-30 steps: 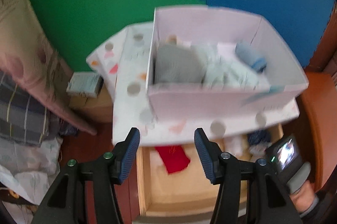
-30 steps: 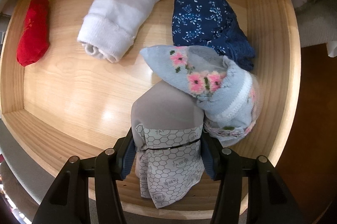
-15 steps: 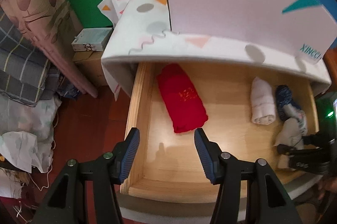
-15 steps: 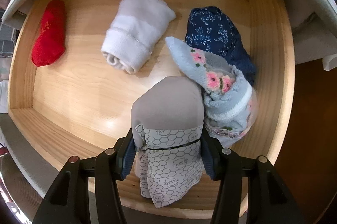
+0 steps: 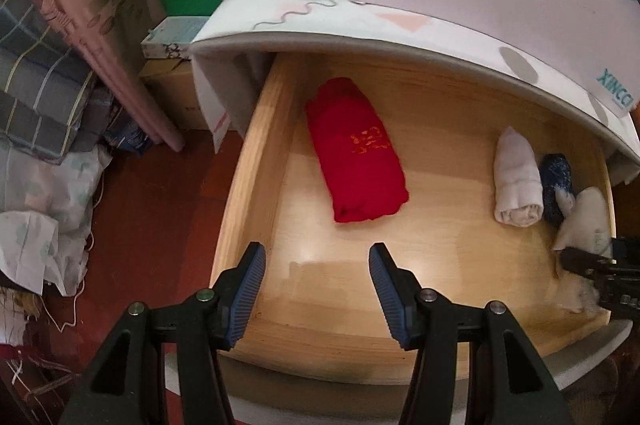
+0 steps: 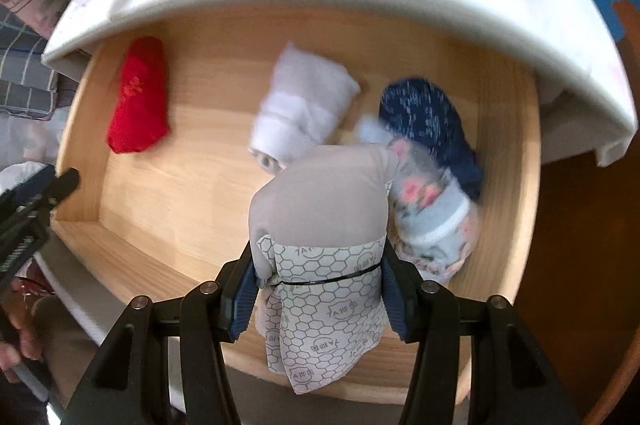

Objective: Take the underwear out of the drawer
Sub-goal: 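Lift the grey hexagon-print underwear with the right tool into the white box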

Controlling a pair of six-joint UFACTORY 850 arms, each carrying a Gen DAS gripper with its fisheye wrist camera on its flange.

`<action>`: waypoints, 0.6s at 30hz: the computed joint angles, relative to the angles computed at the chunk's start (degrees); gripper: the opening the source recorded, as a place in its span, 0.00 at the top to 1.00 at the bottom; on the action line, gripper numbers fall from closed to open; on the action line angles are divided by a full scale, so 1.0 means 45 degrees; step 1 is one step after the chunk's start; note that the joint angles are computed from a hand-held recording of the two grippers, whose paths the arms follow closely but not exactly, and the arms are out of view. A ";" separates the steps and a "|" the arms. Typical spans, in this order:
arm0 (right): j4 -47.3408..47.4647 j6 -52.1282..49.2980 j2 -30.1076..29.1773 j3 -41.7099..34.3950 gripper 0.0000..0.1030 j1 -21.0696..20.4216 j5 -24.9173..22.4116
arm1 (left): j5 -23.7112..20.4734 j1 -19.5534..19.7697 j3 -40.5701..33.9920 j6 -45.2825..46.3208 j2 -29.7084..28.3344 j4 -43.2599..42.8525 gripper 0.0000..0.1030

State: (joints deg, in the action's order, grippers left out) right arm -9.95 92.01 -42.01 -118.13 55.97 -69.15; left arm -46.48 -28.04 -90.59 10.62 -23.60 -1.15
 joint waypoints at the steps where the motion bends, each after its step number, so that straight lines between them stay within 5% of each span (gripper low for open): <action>1: -0.0058 -0.0155 -0.0113 -0.0343 0.51 0.0006 -0.0310 | -0.0013 0.0017 -0.0021 0.0030 -0.0010 -0.0065 0.46; 9: -0.0426 -0.0819 -0.0116 -0.1647 0.51 -0.0096 -0.1306 | -0.0063 0.0011 -0.0107 -0.0240 -0.0079 0.0178 0.46; 18: -0.1356 -0.1500 -0.1229 -0.5291 0.51 0.0100 -0.3442 | -0.0254 0.0133 -0.0233 -0.0329 -0.0178 -0.0101 0.46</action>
State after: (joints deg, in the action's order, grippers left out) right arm -16.06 85.26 -47.54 -141.93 56.42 -84.64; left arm -47.62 -27.45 -91.63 9.13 -24.40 -1.60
